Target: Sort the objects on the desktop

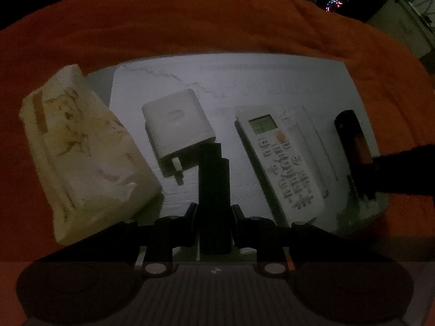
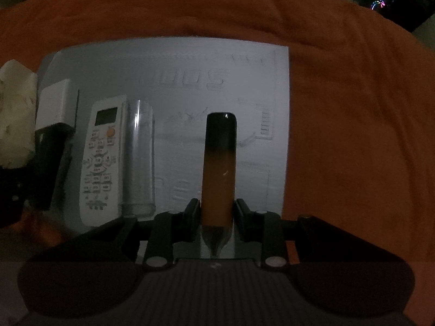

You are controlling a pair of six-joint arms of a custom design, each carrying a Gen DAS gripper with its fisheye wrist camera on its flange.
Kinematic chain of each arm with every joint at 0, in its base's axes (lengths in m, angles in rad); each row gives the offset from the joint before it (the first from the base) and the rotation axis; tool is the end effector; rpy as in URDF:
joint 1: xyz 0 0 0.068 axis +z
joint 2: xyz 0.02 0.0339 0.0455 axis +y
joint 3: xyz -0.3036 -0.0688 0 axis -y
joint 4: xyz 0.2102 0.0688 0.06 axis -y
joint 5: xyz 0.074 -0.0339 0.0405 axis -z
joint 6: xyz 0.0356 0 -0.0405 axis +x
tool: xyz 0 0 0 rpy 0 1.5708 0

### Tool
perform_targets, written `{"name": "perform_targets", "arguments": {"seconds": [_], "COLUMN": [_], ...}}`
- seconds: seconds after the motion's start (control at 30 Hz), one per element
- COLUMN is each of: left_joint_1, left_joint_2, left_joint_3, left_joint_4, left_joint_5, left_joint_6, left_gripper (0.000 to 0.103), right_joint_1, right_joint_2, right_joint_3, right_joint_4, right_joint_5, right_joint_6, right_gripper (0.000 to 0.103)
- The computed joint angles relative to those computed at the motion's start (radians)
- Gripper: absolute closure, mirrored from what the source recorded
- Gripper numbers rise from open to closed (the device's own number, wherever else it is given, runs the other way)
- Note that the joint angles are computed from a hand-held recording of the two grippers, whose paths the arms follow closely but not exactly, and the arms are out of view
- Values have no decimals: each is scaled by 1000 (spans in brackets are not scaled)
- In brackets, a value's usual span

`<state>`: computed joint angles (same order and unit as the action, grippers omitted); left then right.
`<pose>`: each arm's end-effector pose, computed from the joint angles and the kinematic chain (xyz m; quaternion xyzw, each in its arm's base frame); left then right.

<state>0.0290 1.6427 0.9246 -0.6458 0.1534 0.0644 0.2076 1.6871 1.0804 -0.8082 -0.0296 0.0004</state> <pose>0.2621 0.0022 0.2163 0.0255 0.9914 -0.0713 0.1064 0.2729 0.0586 0.2362 -0.1042 0.9914 0.0228 0.0759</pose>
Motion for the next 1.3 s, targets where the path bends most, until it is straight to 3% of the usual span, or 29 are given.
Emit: {"name": "perform_targets", "arguments": {"seconds": [0.2,0.23,0.3,0.5,0.93,1.3], "left_joint_1": [9,8,8,20,23,77], "left_joint_2": [-10,-13,-20,-70,-263,-476], "left_joint_3": [0,-2,-6,5,47,87], "left_joint_4": [6,9,17,-23,-181,-387], "left_joint_5": [2,2,6,22,43,83], "left_joint_6": [-14,-18,-25,-23,-23,-2], "left_gripper": [82,82,82,82,82,82], "right_joint_1": [19,24,34,39,42,231], "right_joint_2": [33,36,33,-18,-207,-370], "right_joint_3": [29,26,13,-4,115,241], "right_joint_4": [9,17,30,34,-175,-396], "right_joint_5": [26,30,50,79,55,69], "right_joint_6": [43,42,38,72,114,244], "right_gripper": [60,62,74,76,76,76]}}
